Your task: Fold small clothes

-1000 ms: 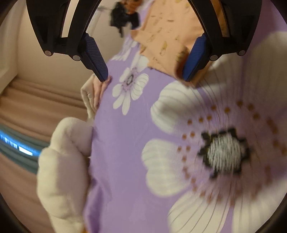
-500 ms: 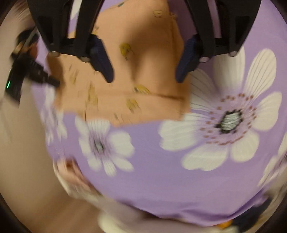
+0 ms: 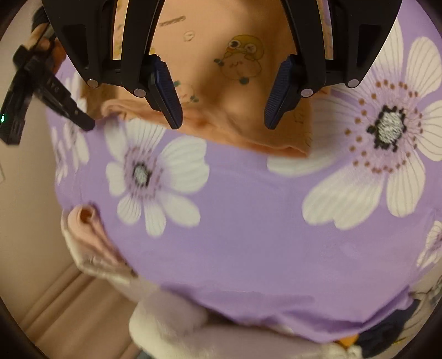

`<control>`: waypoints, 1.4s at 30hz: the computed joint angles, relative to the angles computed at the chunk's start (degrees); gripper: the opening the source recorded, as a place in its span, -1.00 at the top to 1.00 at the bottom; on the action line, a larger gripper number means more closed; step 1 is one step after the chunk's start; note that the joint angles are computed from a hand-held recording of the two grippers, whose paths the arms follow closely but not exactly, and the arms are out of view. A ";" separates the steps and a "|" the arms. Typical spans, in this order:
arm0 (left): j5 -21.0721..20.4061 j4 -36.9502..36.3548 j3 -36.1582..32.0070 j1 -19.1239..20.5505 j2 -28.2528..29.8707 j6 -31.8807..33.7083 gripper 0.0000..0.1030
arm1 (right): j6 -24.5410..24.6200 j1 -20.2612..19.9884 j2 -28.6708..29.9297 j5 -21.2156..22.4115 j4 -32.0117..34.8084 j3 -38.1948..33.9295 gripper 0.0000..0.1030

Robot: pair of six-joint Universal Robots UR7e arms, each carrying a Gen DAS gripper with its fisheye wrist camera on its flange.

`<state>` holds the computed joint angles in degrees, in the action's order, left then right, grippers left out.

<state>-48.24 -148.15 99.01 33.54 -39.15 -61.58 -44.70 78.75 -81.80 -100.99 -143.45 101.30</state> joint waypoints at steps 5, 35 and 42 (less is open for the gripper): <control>-0.85 2.20 3.32 -3.03 -1.88 2.12 -0.18 | -4.23 -2.29 -6.11 3.95 2.75 2.16 0.77; -3.51 -9.19 26.94 -20.94 -9.74 -20.02 -0.34 | -21.94 -24.35 -37.05 10.81 16.38 19.34 0.46; -3.55 -29.63 32.04 -17.35 -8.93 -20.66 -0.37 | -20.18 -25.78 -40.88 16.39 22.18 19.34 0.24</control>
